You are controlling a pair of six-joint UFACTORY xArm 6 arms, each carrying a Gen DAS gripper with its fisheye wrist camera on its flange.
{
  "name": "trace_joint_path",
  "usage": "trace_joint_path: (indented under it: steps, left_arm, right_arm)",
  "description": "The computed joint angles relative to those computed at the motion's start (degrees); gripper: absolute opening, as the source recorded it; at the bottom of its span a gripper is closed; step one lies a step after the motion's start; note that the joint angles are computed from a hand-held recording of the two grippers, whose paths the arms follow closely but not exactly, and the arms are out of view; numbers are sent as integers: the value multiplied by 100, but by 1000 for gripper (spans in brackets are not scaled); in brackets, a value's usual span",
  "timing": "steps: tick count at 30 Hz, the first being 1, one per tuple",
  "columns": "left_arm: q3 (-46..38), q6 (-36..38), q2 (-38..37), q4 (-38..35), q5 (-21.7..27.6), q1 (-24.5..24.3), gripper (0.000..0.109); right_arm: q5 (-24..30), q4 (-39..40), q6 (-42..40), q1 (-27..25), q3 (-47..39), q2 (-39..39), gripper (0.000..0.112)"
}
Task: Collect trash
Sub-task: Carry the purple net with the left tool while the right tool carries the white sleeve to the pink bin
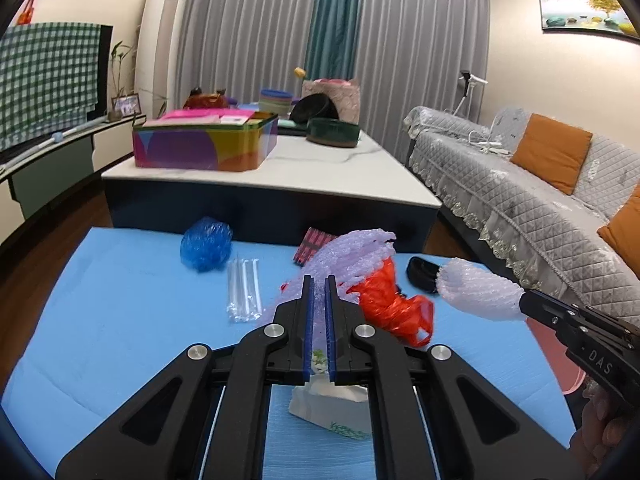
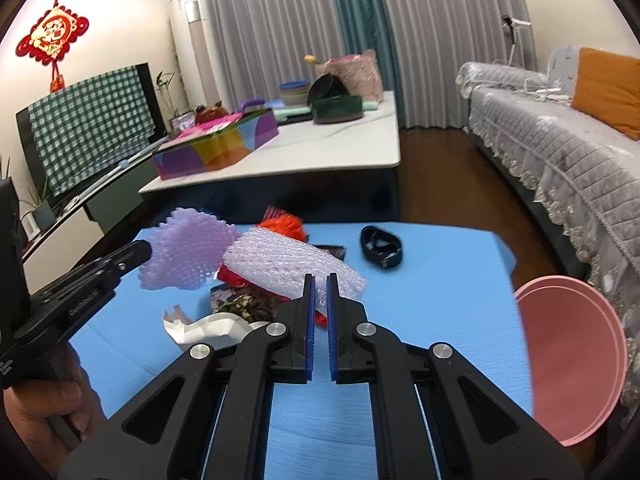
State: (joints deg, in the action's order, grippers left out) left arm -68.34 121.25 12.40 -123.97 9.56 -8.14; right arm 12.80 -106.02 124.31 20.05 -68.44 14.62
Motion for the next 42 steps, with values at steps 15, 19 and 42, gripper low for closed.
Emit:
trace_joint_path:
  steps: [15,19,42]
  left_arm:
    - [535,845,-666,-629,261,-166,5]
    - [676,1014,-862,-751,341,-283,5]
    - [1003,-560,-1323,474,486,-1211,5]
  right_arm:
    - [1044,-156,582,-9,1259,-1257,6]
    - [1249,-99,595,-52,1591,-1576,6]
    - [1521,1169,-949,-596,2934,-3510,6]
